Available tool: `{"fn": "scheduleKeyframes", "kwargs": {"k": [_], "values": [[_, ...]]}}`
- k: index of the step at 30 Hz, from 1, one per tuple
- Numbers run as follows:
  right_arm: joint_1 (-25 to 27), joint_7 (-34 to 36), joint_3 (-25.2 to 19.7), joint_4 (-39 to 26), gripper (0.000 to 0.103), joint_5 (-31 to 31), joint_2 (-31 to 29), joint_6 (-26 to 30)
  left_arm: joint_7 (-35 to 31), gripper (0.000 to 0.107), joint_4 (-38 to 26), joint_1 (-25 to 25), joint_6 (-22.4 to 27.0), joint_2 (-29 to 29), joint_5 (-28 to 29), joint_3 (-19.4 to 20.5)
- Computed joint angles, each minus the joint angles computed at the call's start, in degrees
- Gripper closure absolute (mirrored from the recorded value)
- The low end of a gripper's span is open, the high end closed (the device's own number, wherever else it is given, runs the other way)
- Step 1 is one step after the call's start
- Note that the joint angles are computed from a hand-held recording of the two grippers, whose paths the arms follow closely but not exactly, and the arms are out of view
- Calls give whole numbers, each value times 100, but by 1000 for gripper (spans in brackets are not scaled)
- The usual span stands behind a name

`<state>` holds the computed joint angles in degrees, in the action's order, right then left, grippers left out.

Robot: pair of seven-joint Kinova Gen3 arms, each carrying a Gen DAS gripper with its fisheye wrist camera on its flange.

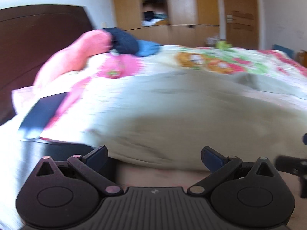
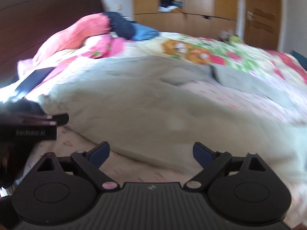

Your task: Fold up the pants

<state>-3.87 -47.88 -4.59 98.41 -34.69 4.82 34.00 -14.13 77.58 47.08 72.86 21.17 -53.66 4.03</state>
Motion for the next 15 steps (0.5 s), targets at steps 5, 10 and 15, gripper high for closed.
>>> {"fn": "scheduleKeyframes", "kwargs": {"k": [5,10,15], "values": [[-283,253,-456,-820,21,-107,807,344,-111,4,256,-350,72,-103,-80,-145],[-490,698,-812,-1206,28,96,1260,575,-503,8,686,-809,-535,-353,-70,-31],[-904,378,-774,-1235,47,799,1398,212,-1044,35,883,-1238,-1120,-592,259,53]]}}
